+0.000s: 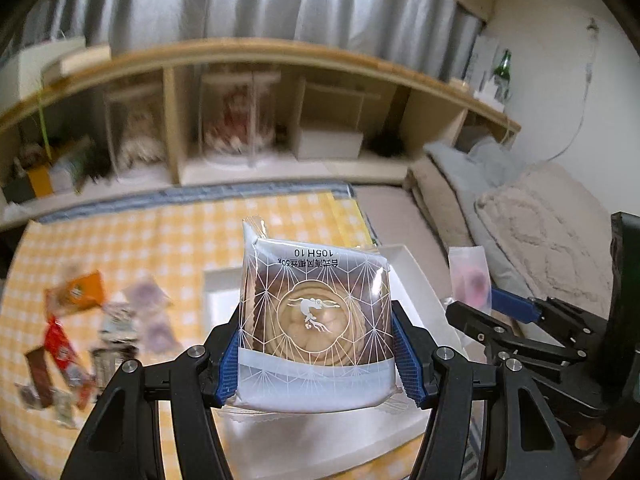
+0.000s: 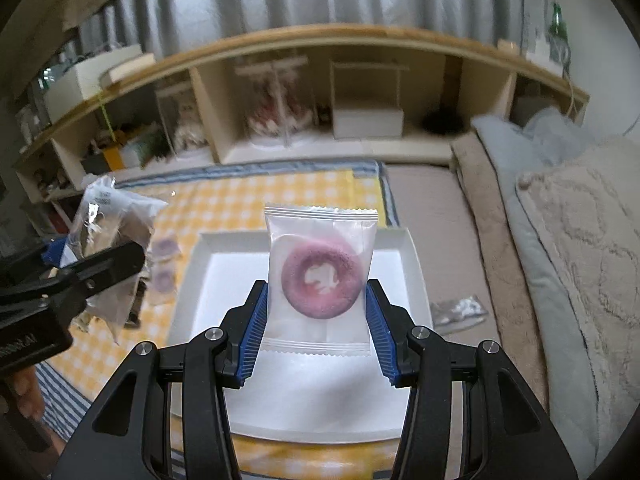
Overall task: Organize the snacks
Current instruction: 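Carry the round cake with the left tool while the right tool carries the donut packet to the tray, then release the round cake with the left tool while the right tool releases the donut packet in the tray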
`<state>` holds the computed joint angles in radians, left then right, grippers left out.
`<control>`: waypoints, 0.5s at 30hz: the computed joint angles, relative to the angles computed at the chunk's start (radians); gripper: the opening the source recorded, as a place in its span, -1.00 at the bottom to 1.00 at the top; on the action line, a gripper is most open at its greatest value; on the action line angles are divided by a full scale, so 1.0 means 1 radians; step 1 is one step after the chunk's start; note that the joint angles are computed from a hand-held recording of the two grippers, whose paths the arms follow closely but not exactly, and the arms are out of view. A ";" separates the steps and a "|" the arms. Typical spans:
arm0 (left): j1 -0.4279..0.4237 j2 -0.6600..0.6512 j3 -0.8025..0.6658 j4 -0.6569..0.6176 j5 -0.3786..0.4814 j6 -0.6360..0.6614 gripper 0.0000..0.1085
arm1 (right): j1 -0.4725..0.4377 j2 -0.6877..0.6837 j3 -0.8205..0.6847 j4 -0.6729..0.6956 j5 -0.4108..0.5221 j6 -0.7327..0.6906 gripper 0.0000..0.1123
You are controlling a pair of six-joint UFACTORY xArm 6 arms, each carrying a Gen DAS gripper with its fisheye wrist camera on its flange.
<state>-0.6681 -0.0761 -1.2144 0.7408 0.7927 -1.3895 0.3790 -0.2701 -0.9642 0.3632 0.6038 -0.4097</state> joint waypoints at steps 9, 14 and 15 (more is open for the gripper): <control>0.207 0.344 -0.190 -0.333 -0.275 0.266 0.14 | -0.049 0.294 -0.237 0.005 0.131 0.050 -0.12; 0.278 0.492 -0.293 -0.491 -0.361 0.408 0.15 | -0.069 0.483 -0.421 -0.002 0.193 0.105 -0.11; 0.288 0.514 -0.313 -0.520 -0.368 0.440 0.16 | -0.072 0.512 -0.451 0.003 0.205 0.119 -0.09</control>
<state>-0.3802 0.4377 -1.5275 0.2204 0.4246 -0.9491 0.3071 0.2419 -1.4152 0.3665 0.8090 -0.2904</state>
